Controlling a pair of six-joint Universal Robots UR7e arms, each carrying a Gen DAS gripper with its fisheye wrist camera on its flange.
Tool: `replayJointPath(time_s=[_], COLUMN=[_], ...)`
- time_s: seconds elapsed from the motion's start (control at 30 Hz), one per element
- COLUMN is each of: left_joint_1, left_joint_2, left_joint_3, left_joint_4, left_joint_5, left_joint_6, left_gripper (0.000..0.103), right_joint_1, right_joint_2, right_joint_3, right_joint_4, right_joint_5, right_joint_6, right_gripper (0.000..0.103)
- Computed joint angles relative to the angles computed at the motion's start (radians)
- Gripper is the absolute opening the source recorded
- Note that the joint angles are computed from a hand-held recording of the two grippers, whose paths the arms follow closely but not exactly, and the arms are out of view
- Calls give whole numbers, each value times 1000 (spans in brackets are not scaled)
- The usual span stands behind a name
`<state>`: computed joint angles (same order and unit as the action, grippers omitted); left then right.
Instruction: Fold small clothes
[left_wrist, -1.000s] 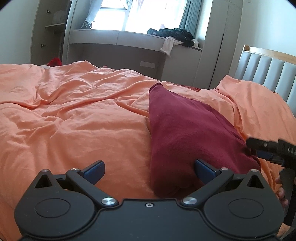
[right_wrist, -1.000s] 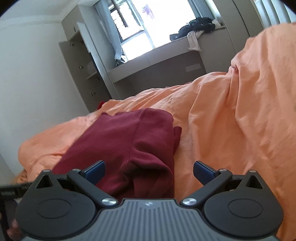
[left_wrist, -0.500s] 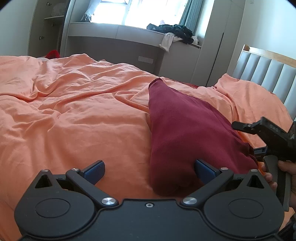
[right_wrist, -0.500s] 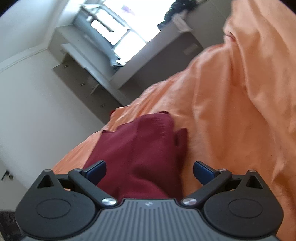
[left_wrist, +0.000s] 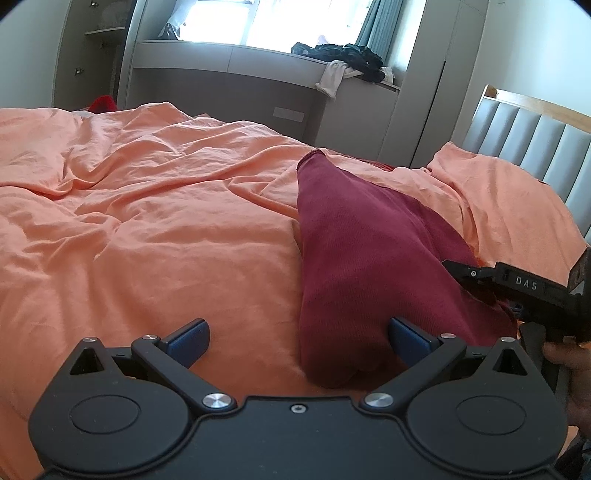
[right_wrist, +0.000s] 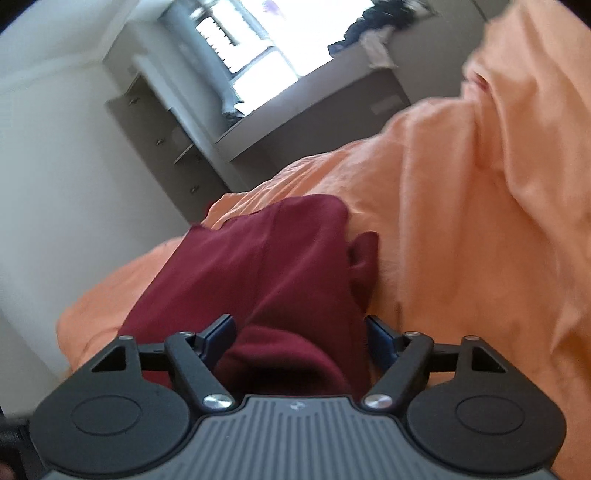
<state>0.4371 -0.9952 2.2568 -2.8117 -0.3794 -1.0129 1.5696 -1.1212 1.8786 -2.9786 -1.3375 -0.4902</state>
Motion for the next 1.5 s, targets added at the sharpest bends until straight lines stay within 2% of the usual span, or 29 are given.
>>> replayJointPath(time_s=[0.1, 0.23, 0.3, 0.37, 0.4, 0.47, 0.5, 0.57, 0.63, 0.8, 0.9, 1.07, 1.17, 1.33, 1.4, 1.5], left_joint_1=[-2, -5, -5, -5, -6, -6, -6, -7, -9, -11, -12, -13, -14, -11, -4, 13], left_joint_2=[1, 1, 0, -1, -2, -3, -4, -6, -7, -12, -17, -20, -21, -20, -20, -23], left_joint_3=[-4, -4, -5, -5, -4, -4, -4, -4, -7, -13, -10, -8, -12, -21, -31, -49], left_joint_4=[21, 33, 36, 41, 48, 53, 53, 67, 86, 133, 140, 154, 166, 160, 145, 97], left_joint_5=[5, 8, 7, 7, 7, 6, 4, 3, 5, 7, 6, 4, 5, -3, -15, -41], left_joint_6=[-15, -28, -30, -32, -36, -40, -38, -48, -61, -91, -102, -114, -119, -112, -78, 4], left_gripper=[103, 103, 103, 103, 103, 103, 103, 103, 103, 103, 103, 103, 103, 103, 103, 103], right_joint_1=[8, 5, -5, -30, -44, -59, -59, -56, -39, 25, 54, 75, 77, 33, 24, 19], right_joint_2=[-6, -6, 1, 9, 14, 22, 24, 23, 17, 11, 17, 26, 18, -11, -14, -12], right_joint_3=[11, -3, -18, -35, -43, -53, -55, -53, -32, 40, 77, 98, 95, 50, 39, 30], right_joint_4=[-14, 17, 36, 64, 74, 64, 51, 41, 0, -179, -267, -326, -299, -118, -71, -45], right_joint_5=[-11, 7, 37, 97, 130, 154, 140, 136, 109, -4, -41, -66, -68, 2, 22, 15], right_joint_6=[-29, 4, 62, 175, 239, 323, 332, 308, 242, -6, -121, -185, -160, -92, -65, -35], right_gripper=[79, 81, 81, 81, 79, 65, 51, 45, 35, 31, 31, 31, 34, 69, 75, 76])
